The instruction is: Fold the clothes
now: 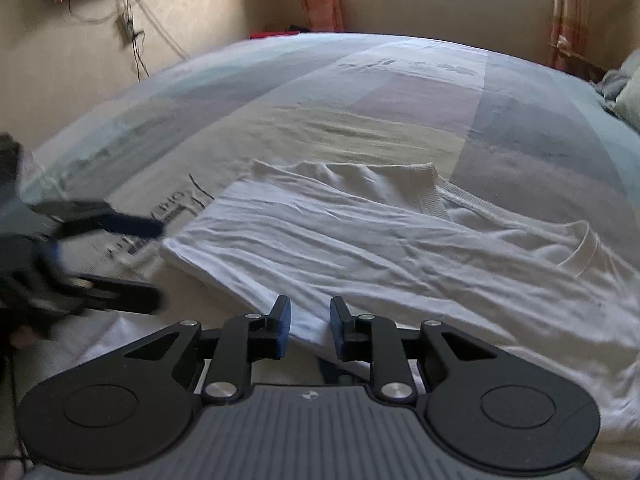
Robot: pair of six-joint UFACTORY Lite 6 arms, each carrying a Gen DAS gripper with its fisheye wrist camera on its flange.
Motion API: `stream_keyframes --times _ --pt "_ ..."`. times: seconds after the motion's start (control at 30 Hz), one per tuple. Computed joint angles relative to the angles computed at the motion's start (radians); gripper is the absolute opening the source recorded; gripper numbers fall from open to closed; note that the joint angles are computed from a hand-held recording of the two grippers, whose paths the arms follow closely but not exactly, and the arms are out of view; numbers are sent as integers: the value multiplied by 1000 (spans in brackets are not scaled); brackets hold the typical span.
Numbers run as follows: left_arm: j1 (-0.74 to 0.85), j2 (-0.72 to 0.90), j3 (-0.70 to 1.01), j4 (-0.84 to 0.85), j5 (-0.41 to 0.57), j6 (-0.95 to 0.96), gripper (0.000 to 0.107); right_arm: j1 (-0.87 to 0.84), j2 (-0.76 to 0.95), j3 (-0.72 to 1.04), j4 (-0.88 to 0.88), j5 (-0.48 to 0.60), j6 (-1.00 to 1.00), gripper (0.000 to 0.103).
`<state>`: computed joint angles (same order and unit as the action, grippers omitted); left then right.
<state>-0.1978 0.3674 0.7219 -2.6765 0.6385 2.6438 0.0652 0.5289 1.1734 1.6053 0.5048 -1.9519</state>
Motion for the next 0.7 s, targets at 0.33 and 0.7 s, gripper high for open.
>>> stream_keyframes --times 0.33,0.7 --pt "74 79 60 245 134 -219 102 -21 -50 -94 42 75 -23 32" --pt "105 -215 -132 387 42 -322 102 -90 -175 -200 0 75 -37 36"
